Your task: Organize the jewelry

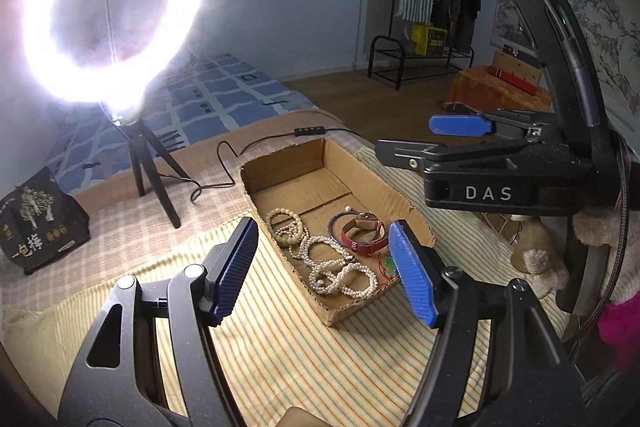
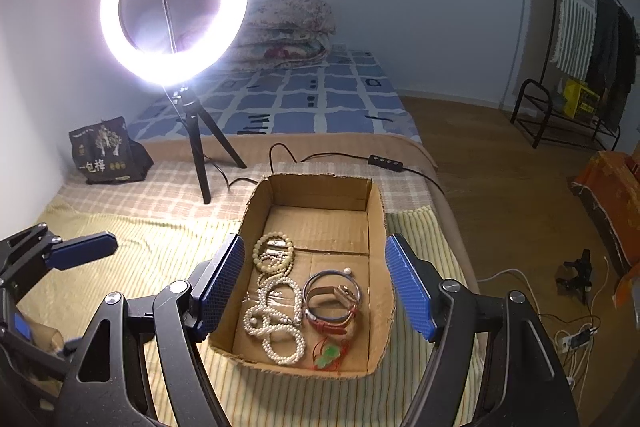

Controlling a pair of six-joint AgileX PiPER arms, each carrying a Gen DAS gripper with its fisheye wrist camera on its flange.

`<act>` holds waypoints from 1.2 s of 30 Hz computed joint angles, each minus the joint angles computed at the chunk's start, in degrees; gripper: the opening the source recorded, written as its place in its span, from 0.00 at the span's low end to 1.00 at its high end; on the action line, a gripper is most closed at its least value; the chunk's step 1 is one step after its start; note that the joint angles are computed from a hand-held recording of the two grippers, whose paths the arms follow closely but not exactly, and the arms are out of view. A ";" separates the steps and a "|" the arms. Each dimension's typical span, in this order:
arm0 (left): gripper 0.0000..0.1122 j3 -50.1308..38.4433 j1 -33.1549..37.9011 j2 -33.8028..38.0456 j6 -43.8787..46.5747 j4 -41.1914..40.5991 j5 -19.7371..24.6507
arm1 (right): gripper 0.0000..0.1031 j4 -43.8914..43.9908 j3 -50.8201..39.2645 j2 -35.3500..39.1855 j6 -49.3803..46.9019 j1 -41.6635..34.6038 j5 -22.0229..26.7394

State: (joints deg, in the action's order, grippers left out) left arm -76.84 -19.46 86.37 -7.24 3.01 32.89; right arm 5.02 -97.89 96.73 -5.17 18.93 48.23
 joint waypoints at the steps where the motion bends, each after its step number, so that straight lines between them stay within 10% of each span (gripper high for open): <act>1: 0.62 0.24 0.12 -0.53 0.15 -0.12 0.06 | 0.70 -1.12 0.46 -0.69 1.05 0.48 0.04; 36: 0.91 15.89 0.13 -25.59 -14.49 14.63 0.97 | 0.80 -32.78 16.08 -20.90 33.73 19.50 0.86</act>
